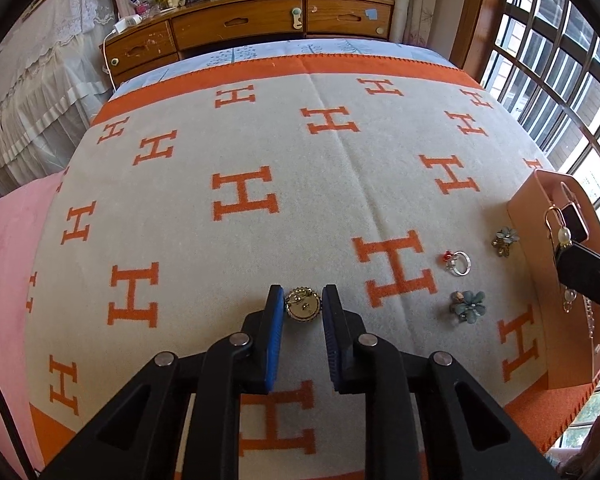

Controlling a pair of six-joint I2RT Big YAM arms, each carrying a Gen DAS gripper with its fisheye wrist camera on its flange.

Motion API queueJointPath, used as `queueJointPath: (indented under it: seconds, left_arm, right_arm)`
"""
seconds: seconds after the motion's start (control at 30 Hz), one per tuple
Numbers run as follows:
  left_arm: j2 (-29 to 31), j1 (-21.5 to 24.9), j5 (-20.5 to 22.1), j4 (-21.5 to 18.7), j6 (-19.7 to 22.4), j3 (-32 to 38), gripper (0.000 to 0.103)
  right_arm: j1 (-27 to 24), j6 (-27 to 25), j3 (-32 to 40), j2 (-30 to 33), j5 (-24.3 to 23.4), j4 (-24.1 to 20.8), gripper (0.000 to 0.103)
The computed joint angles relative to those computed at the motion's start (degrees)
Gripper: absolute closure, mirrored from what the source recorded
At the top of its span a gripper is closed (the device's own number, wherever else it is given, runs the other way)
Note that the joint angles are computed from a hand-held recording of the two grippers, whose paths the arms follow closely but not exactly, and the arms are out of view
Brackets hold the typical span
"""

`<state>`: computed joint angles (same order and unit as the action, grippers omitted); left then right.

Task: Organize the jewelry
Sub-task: 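Grasp the gold round charm with the left tool while the right tool lifts the pin, then carry the charm with the left tool while the right tool carries the pin into the tray, open both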

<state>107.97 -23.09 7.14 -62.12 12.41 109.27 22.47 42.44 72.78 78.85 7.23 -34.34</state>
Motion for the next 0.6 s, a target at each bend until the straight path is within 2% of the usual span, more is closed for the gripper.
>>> queueJointPath:
  seconds: [0.1,0.27,0.5,0.6]
  left_arm:
    - [-2.5,-1.1,0.4,1.9,1.0,-1.5,0.086]
    - [-5.3,-3.7,4.7,2.4,2.1,-0.9,0.086]
    - [-7.4,-9.7,11.1,3.2,4.2,-0.7,0.086]
    - [-7.6,-12.1,12.1,3.3,5.4,-2.0,0.086]
  right_arm:
    - [-0.5,0.5,-1.9,-2.8,1.8,1.1,0.096]
    - [-1.4,1.8,-5.7,-8.7,6.7,0.9,0.096]
    - [-1.2,5.4,-10.7,-16.4,15.0,-4.6,0.096]
    - [-1.5,6.3,-11.5,-17.5,15.8,-7.1,0.096]
